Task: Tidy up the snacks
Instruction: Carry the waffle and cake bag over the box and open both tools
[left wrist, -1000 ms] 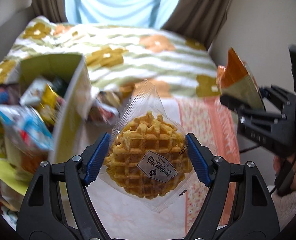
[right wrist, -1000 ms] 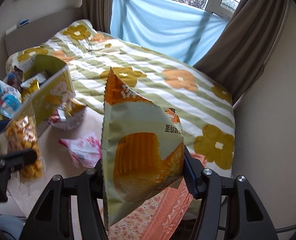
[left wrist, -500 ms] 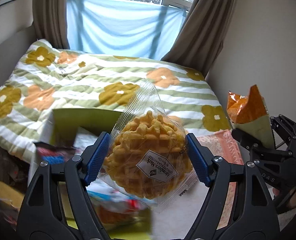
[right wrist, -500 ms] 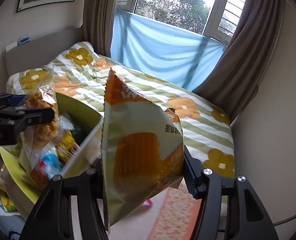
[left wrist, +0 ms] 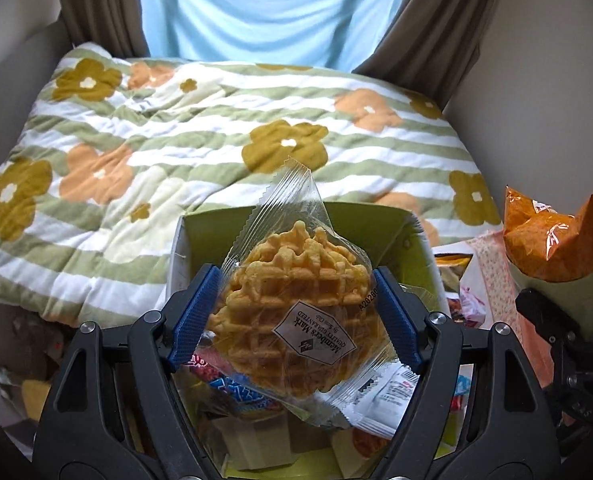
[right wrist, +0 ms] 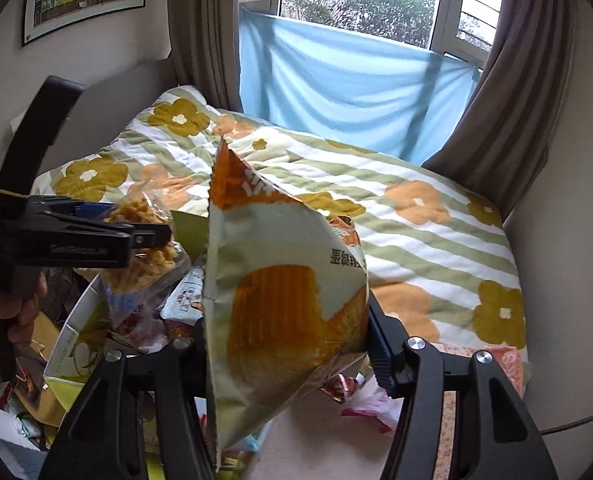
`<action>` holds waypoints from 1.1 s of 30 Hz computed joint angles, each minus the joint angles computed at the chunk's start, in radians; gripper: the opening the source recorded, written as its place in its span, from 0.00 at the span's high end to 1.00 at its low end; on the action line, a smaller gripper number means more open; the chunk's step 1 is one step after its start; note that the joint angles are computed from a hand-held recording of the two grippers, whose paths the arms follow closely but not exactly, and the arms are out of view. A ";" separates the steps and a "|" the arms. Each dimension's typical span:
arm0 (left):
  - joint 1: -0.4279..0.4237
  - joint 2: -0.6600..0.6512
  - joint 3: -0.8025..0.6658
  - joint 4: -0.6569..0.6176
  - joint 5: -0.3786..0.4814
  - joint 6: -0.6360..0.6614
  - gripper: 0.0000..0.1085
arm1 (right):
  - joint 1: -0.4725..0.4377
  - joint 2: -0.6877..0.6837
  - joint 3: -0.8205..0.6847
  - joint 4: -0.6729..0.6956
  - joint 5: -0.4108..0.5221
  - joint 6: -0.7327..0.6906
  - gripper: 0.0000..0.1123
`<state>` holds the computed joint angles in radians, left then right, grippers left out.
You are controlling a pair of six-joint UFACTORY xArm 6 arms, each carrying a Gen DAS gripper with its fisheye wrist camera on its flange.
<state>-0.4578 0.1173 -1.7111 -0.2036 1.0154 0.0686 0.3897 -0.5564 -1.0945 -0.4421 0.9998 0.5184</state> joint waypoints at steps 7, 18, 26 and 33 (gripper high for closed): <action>0.016 -0.031 0.046 0.008 -0.025 -0.004 0.05 | -0.019 0.043 -0.014 0.051 -0.028 -0.035 0.52; 0.086 -0.154 0.205 -0.024 -0.040 -0.021 0.05 | 0.037 0.088 -0.051 0.052 -0.013 -0.065 0.51; 0.127 -0.242 0.270 0.007 -0.058 -0.029 0.05 | 0.096 0.066 -0.021 0.002 -0.105 -0.055 0.20; 0.123 -0.304 0.324 0.000 -0.080 -0.022 0.05 | 0.139 -0.011 0.020 -0.088 -0.070 0.024 0.09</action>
<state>-0.3352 -0.1868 -1.3867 -0.2034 0.9351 0.0463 0.5292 -0.5679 -1.0747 -0.5303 0.9302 0.5425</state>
